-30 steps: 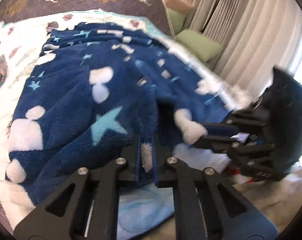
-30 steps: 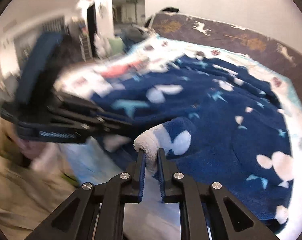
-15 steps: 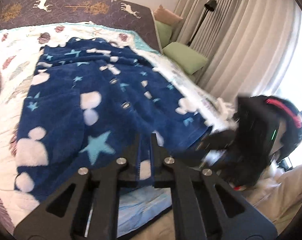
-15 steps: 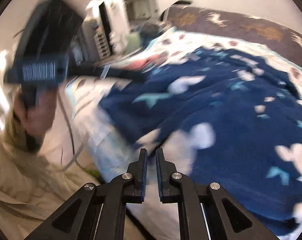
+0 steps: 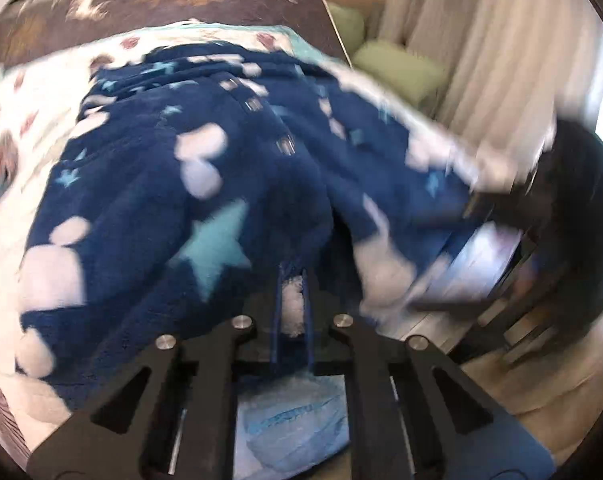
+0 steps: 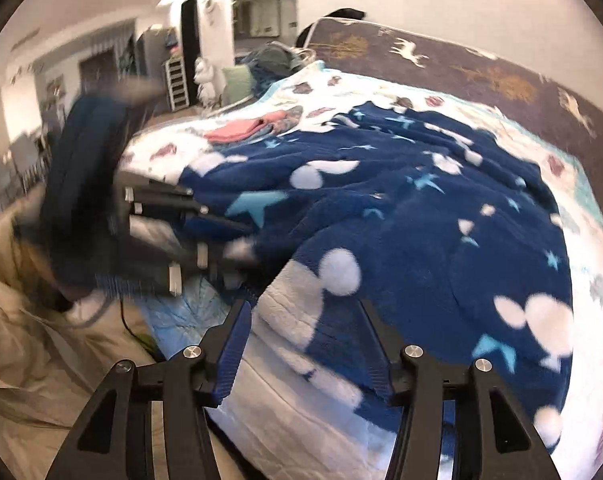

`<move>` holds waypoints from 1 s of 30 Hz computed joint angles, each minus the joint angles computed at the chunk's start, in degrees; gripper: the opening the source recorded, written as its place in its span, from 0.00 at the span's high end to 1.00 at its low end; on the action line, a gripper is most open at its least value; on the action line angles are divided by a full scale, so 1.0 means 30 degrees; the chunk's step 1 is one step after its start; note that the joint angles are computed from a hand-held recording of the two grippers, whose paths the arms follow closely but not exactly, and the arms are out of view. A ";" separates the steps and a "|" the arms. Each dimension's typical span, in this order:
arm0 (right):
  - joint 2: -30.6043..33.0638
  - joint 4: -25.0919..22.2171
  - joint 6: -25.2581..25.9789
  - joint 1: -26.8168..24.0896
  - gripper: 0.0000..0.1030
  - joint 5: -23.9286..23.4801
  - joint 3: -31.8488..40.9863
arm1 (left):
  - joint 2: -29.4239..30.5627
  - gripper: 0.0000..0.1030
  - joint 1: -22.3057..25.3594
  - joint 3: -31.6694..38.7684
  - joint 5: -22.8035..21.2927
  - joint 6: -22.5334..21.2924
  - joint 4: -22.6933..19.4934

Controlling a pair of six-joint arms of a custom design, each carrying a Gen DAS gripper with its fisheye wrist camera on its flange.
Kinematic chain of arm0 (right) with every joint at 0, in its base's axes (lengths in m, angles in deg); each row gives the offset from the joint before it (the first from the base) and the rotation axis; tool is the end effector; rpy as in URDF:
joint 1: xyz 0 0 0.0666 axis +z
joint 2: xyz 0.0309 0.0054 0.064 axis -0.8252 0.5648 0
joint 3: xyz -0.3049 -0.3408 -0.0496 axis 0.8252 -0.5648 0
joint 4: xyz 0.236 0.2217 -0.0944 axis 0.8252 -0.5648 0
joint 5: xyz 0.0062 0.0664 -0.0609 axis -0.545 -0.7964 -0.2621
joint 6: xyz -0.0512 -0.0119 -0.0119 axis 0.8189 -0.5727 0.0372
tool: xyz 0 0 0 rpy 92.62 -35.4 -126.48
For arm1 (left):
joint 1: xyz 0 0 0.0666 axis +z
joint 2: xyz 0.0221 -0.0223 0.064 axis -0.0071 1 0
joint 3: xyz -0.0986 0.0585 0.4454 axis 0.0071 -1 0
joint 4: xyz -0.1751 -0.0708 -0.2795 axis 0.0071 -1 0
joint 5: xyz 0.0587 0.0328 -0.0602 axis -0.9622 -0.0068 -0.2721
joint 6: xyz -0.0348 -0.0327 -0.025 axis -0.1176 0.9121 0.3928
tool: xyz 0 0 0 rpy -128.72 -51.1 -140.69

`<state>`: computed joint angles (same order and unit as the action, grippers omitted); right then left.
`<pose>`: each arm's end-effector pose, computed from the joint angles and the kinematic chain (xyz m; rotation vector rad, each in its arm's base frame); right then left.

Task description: Fold small clothes

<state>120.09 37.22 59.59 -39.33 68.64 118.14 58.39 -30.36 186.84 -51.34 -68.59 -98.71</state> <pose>0.5748 0.1796 0.3740 -0.6650 2.1529 0.4456 0.6496 -0.3851 0.4079 0.6138 2.3179 -0.6045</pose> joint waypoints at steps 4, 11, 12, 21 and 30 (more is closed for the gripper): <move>0.0679 0.0107 0.2003 0.0949 0.51 0.2372 0.0517 | -0.0749 0.89 0.0520 -0.0621 0.1127 0.1106 0.1354; 0.1278 0.0037 -0.0425 0.0159 0.86 -0.0393 0.1661 | -0.1213 0.90 0.0538 -0.0641 0.4288 0.1911 0.2678; 0.1050 0.0228 -0.0556 0.0073 0.86 -0.1166 0.1524 | -0.1167 0.92 0.0455 -0.0431 0.4689 0.1692 0.2610; 0.1704 -0.1356 -0.0645 -0.0148 0.72 -0.2866 0.1792 | 0.0058 0.97 -0.0434 0.2050 0.4438 -0.0340 -0.0539; 0.1721 -0.0295 -0.6257 -0.1981 0.67 -0.8115 0.2089 | -0.2381 0.59 0.0794 -0.3447 -0.0161 0.1768 0.2596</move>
